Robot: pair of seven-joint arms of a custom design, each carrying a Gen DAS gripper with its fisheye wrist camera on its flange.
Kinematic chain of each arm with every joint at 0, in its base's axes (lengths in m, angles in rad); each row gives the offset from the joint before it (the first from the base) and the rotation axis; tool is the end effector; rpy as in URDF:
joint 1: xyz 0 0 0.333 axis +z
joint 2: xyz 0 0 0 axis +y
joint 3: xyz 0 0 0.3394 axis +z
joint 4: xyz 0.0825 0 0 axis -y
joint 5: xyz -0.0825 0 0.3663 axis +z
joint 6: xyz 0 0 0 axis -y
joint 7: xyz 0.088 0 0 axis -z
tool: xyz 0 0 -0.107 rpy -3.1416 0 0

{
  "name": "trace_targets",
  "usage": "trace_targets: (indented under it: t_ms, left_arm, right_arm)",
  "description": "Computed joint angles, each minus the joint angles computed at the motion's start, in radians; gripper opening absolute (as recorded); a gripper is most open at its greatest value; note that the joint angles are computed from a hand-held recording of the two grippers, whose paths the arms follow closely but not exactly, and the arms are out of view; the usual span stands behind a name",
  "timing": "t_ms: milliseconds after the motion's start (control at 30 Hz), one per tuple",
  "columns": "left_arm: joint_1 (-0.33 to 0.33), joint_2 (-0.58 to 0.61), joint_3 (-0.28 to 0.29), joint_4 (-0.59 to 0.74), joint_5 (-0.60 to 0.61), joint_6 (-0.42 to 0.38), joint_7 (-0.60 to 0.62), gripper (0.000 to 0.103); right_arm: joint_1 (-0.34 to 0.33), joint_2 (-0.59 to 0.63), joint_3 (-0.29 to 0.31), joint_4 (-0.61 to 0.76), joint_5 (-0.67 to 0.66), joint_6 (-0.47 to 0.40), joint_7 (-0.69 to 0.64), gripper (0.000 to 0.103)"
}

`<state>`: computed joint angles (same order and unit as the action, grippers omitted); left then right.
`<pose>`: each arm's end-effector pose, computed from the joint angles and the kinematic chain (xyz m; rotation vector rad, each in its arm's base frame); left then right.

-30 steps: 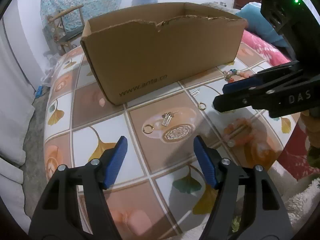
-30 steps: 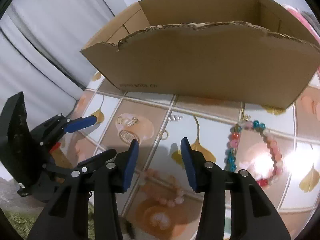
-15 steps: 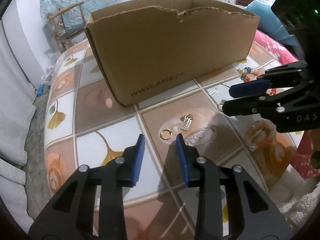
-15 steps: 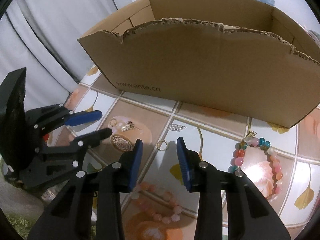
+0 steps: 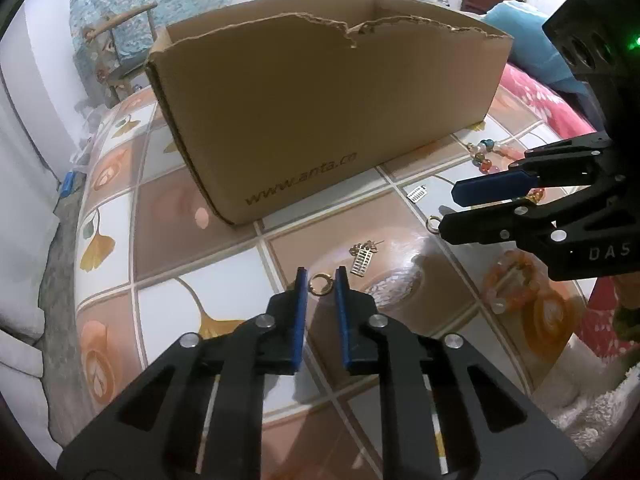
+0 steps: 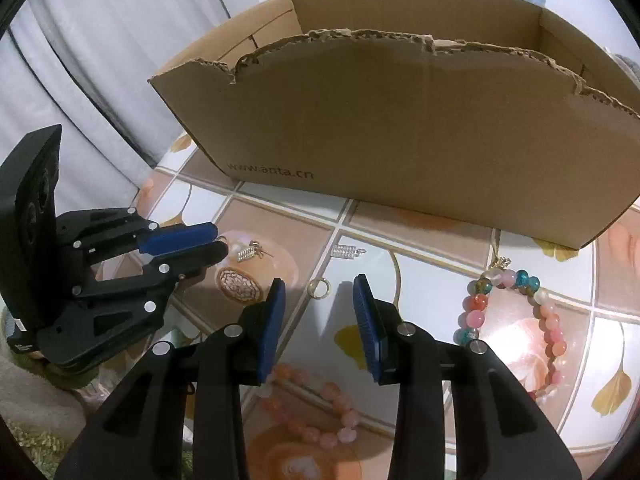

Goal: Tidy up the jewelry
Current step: 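Grasp the small gold ring on the table with the left tool, then lift the gold ring with the left tool and carry it over the box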

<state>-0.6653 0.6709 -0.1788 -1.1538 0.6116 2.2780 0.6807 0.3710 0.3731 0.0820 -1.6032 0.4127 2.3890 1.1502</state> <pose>0.5602 -0.5390 0.4856 -1.6990 2.0393 -0.6657 0.6256 0.2990 0.4891 -2.3055 1.1914 -0.0231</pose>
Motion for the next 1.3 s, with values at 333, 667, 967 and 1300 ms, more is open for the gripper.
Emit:
trace_targets:
  t_ms: [333,667,967,1300]
  left_arm:
    - [-0.006,0.005,0.003,0.01,0.002,-0.007,-0.005,0.01]
    - [-0.009,0.003,0.005,0.006,0.011,-0.011,-0.004,0.01]
    - [-0.007,-0.001,0.005,-0.002,0.015,-0.004,-0.014,0.01]
    - [-0.009,-0.003,0.008,-0.008,0.022,0.004,-0.027,0.01]
  right_arm:
    - [0.008,-0.004,-0.001,-0.012,-0.013,0.024,-0.008,0.035]
    - [0.042,0.012,-0.013,-0.009,-0.083,0.054,0.006,0.029]
    - [0.078,0.018,-0.035,-0.011,-0.192,0.082,0.041,0.012]
    - [0.07,0.019,-0.025,-0.012,-0.181,0.084,0.036,0.011]
